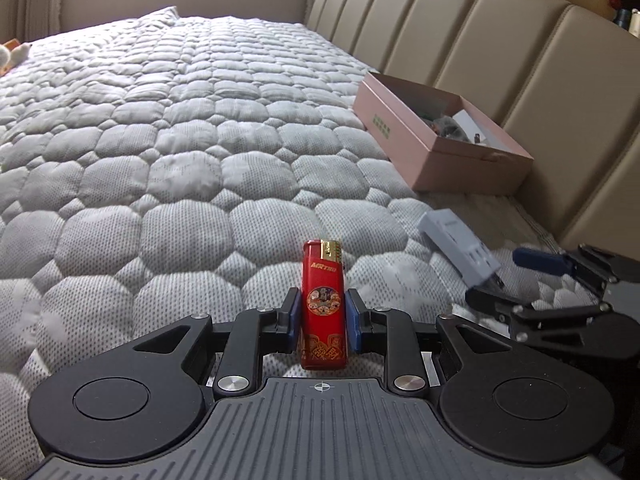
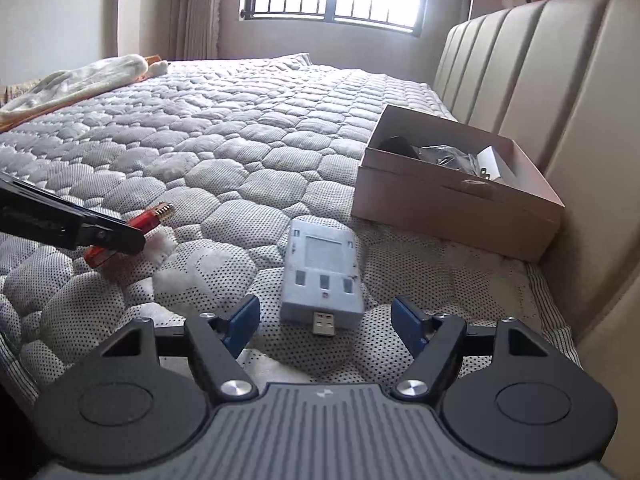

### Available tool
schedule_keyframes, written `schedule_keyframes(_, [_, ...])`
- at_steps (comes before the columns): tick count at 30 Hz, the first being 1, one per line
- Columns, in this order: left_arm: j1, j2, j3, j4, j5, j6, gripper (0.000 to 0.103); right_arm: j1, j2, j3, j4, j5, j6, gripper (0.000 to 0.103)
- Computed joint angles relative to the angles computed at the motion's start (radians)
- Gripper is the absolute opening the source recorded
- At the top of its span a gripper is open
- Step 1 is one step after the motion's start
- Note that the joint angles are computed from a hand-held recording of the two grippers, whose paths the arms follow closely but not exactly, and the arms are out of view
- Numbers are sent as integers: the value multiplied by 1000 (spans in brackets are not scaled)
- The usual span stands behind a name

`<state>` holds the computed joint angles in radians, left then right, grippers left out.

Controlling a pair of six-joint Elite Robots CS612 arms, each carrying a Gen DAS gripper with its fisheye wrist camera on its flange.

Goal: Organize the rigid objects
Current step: 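Drop the red lighter into the pink box with the left tool while the right carries the reader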

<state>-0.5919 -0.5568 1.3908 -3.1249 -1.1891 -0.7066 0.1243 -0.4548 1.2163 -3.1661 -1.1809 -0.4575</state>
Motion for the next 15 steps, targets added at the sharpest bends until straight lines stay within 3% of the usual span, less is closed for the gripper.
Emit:
schedule_keyframes(8, [-3, 5, 7, 2, 1, -12, 26, 1, 6, -23, 9, -24, 17, 73])
schedule_keyframes(15, [-4, 7, 9, -6, -4, -14, 26, 2, 38, -110, 113, 7, 80, 73])
